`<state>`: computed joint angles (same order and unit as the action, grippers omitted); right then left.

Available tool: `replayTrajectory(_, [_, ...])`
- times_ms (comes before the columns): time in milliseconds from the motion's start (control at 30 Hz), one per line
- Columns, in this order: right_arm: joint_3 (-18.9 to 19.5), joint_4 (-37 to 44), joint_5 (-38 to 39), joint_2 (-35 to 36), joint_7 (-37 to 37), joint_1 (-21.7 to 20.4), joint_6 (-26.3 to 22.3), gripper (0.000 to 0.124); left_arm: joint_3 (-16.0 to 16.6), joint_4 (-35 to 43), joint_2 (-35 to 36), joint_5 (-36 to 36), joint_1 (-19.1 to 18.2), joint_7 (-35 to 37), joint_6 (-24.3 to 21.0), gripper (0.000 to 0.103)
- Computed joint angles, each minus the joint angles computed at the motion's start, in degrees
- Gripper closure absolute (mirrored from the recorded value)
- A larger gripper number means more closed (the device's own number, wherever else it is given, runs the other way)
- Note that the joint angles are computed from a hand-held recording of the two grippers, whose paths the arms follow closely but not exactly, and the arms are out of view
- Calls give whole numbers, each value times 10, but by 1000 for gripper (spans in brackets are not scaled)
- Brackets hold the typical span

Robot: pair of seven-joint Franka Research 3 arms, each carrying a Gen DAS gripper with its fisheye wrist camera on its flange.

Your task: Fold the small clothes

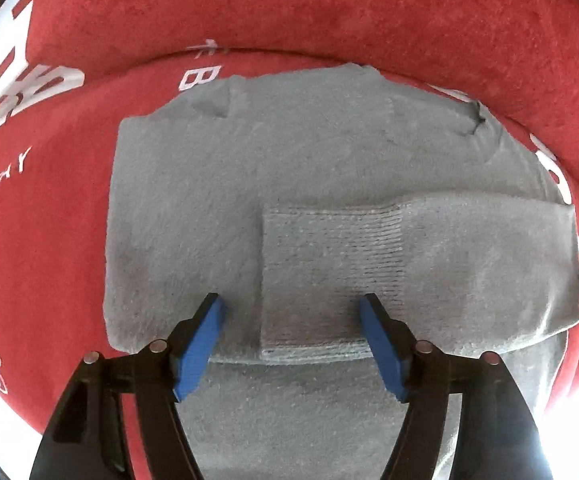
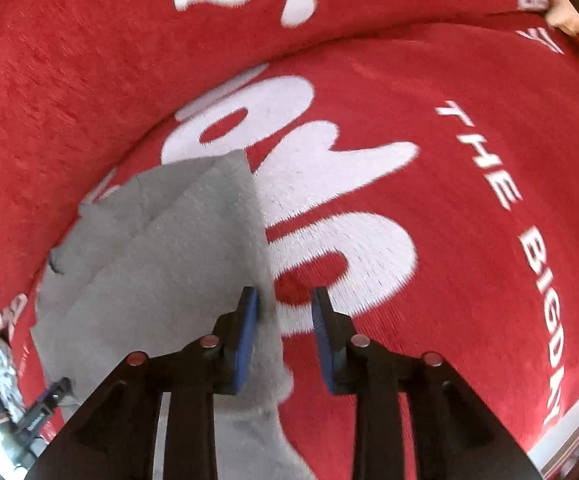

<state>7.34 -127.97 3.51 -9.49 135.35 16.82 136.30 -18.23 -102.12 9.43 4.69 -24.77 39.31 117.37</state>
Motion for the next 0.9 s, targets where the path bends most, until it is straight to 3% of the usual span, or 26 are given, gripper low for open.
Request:
replayTrajectory(100, [9, 0, 12, -9, -30, 19, 33, 93, -1, 9, 5, 9, -3, 4, -16, 30])
replayTrajectory(167, [12, 16, 36, 10, -68, 33, 44, 93, 0, 25, 16, 22, -8, 1, -33, 22])
replayTrajectory(300, [8, 15, 78, 33, -109, 46, 46, 93, 1, 30, 23, 21, -8, -4, -34, 21])
replayTrajectory(467, [2, -25, 115, 11, -80, 44, 66, 102, 1, 36, 26, 18, -7, 0, -41, 21])
replayTrajectory(700, [-2, -70, 174, -55, -93, 40, 74, 85, 1, 52, 24, 16, -6, 17, -64, 21])
replayTrajectory(900, [5, -92, 203, -86, -84, 49, 63, 84, -5, 58, 13, -10, -7, 41, -81, 21])
